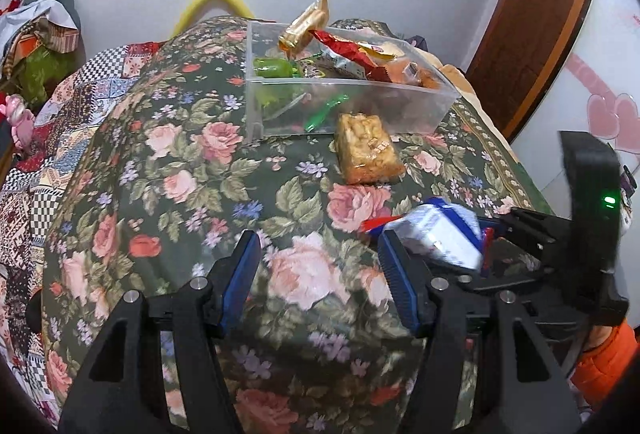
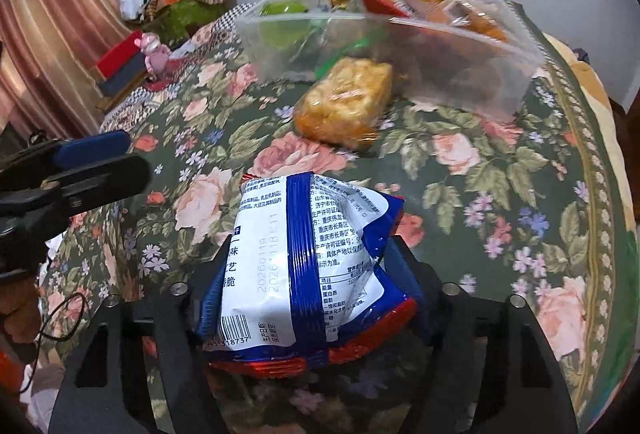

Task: Organize snacks
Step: 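Grasp the blue-white biscuit bag with right tool while left tool grasps the peanut cracker pack, then drop the cracker pack into the box with left tool while right tool drops the biscuit bag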

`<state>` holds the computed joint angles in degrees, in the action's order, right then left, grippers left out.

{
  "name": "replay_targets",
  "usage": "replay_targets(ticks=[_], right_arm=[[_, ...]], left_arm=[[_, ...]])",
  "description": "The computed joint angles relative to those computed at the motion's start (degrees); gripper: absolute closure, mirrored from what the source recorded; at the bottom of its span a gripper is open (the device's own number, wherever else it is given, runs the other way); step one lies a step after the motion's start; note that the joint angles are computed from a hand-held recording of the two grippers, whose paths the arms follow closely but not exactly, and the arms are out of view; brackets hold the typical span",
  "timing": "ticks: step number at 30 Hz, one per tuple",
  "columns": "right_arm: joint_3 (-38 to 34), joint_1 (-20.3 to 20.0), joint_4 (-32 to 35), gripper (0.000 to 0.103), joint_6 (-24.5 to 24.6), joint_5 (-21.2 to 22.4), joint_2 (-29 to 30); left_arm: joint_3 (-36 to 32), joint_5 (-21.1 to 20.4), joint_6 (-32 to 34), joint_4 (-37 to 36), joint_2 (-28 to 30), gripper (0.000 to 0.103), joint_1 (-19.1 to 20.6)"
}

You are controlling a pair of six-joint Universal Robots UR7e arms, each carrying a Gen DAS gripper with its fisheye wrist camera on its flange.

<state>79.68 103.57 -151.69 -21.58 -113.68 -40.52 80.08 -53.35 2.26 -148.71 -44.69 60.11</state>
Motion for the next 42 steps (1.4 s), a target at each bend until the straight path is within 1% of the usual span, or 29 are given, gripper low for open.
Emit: replay_targets(ticks=[3, 6, 11, 13, 16, 18, 19, 20, 21, 23, 25, 29, 33, 39, 42], right_arm=[[1.8, -0.5, -2.6, 0.040, -1.3, -0.7, -1.7], [2.7, -1.3, -5.0, 0.041, -1.8, -1.3, -3.3], [2.9, -2.6, -7.4, 0.041, -0.8, -1.5, -4.9], [2.8, -3.3, -7.9, 0.040, -0.3, -1.2, -5.5], [2.6, -3.9, -8.5, 0.040, 0.4, -0.9, -5.8], [2.3, -4.2, -8.4, 0.040, 1.0, -0.4, -5.8], [2.2, -4.3, -8.4, 0.040, 1.1, -0.2, -5.8], [2.1, -4.4, -8.4, 0.040, 1.1, -0.1, -5.8], [2.1, -4.5, -8.6, 0.040, 1.1, -0.1, -5.7], [1.6, -4.7, -8.3, 0.040, 1.2, 0.3, -5.6], [0.9, -4.8, -8.1, 0.040, 1.3, 0.5, -5.2], [-0.6, -4.9, -8.0, 0.040, 1.2, 1.0, -4.6], [-2.2, -4.4, -8.4, 0.040, 0.7, 1.5, -4.1], [-6.0, -3.2, -9.4, 0.040, -1.3, 1.9, -2.2], [-8.6, -2.6, -9.9, 0.040, -2.3, 2.2, -0.8]], left_arm=[[-3.1, -1.0, -0.3, 1.4, 2.3, 0.042, 0.3], [-7.8, -2.1, -0.8, 3.8, 5.6, 0.042, 0.5], [-18.6, -3.9, -1.4, 9.8, 12.5, 0.042, 1.1], [-23.0, -3.8, -1.4, 12.2, 15.3, 0.042, 1.3], [-30.7, -2.0, -0.7, 15.9, 20.2, 0.042, 1.6], [-34.8, -1.0, -1.7, 18.7, 22.7, 0.042, 1.9], [-36.4, -1.2, -1.9, 19.6, 23.6, 0.042, 2.2], [-37.5, -1.1, -2.0, 20.2, 24.3, 0.044, 2.4], [-38.1, -1.0, -1.8, 20.1, 24.8, 0.051, 2.5], [-37.6, -0.7, -0.6, 18.5, 24.8, 0.057, 2.5], [-35.6, -1.8, 0.2, 16.4, 23.7, 0.058, 2.6], [-30.6, -1.5, 2.0, 11.9, 20.9, 0.058, 2.0], [-26.3, -2.5, 2.8, 8.2, 17.6, 0.058, 1.4], [-22.5, -3.1, 4.8, 2.1, 13.8, 0.058, 0.2], [-23.7, -2.9, 6.3, 0.1, 13.7, 0.058, -0.1]])
